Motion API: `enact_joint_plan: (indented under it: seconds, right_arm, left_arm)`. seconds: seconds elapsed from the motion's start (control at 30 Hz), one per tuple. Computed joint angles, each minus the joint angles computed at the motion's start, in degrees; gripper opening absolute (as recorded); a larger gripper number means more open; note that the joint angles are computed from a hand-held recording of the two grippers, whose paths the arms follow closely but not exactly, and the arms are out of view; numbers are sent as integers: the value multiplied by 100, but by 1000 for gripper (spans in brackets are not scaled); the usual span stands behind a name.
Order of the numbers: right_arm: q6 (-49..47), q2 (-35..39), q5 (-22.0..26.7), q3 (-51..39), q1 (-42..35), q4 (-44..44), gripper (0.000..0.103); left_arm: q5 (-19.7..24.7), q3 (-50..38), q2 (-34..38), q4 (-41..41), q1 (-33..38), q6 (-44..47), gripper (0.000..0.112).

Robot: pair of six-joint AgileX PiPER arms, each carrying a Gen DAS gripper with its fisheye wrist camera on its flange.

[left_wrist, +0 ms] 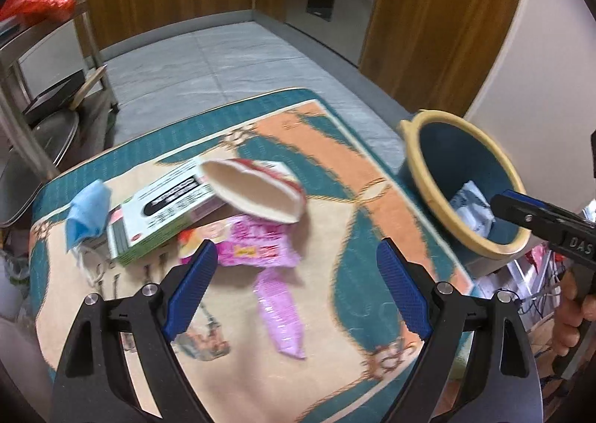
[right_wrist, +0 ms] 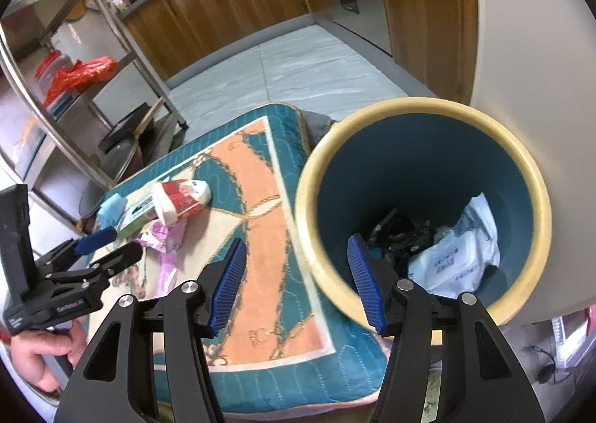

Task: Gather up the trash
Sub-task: 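Move both open tools back over the trash on the cushion, then grasp the pink candy wrapper with the left tool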

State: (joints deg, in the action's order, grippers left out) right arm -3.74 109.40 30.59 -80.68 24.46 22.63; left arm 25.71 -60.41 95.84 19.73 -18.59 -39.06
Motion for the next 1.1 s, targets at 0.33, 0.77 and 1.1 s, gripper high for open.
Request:
enact_joint_plan:
  seconds: [0.33,0.77,1.1]
  right_arm:
    - [100,157,126,-213,218,-29,58]
    - [97,232,185,-283,227,55,58]
    - [103,350,247,-493,325,138,58]
  left_arm:
    - [62,169,209,1140,-112,-513,86]
    - [-84,-159,1106,2168,-296,-1112,58]
    - [-12,132,869,2369,-275,-1425,7]
